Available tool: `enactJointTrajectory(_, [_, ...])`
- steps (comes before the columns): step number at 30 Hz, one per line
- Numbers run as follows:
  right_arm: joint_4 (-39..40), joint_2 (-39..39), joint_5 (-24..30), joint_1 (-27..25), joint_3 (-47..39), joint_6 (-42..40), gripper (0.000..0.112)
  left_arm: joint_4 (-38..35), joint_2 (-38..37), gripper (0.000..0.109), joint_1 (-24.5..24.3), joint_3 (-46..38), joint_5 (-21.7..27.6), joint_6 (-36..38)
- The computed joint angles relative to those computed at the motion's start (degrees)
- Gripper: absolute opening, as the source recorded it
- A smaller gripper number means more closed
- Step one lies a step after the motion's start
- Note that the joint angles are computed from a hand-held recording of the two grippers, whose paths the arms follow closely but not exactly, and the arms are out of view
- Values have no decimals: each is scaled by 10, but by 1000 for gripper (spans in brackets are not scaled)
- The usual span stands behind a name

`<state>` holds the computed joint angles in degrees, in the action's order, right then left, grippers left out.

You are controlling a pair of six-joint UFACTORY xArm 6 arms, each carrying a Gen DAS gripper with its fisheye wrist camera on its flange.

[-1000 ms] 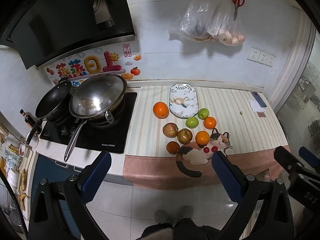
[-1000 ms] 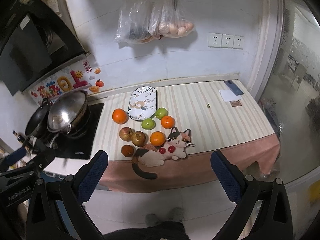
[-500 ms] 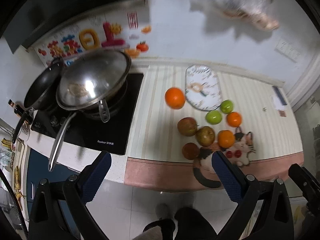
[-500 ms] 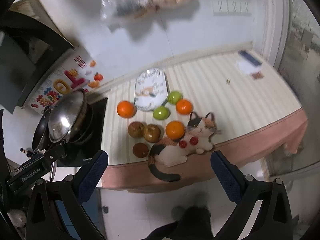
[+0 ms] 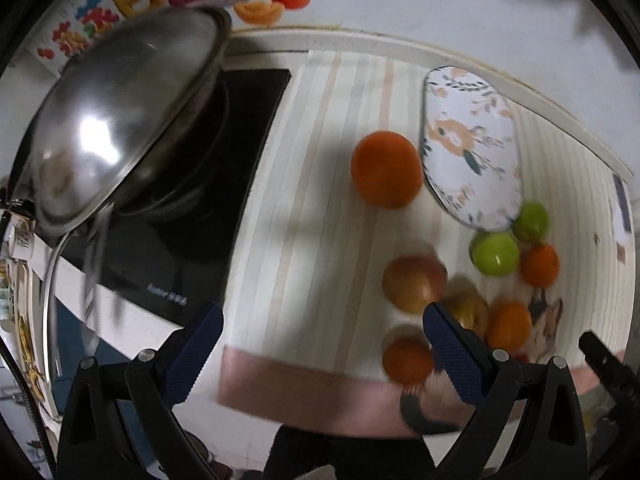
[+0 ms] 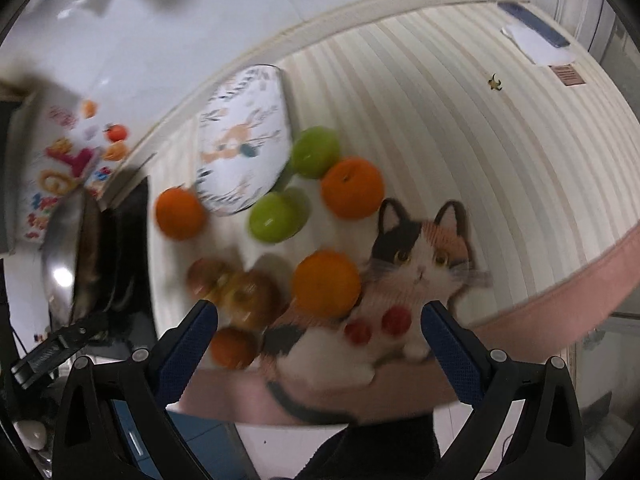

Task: Organize fruits
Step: 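Grasp the large orange with the left tool while the right tool grasps another orange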

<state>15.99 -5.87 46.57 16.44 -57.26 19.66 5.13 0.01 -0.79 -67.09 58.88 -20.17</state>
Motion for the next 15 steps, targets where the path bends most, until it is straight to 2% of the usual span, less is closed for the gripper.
enactJointTrajectory(7, [28, 142, 39, -39, -115, -50, 103, -56, 186, 102, 20, -188, 35, -6])
enactJointTrajectory(15, [29, 254, 72, -56, -217, -55, 100, -93, 360, 102, 18, -387, 109, 12])
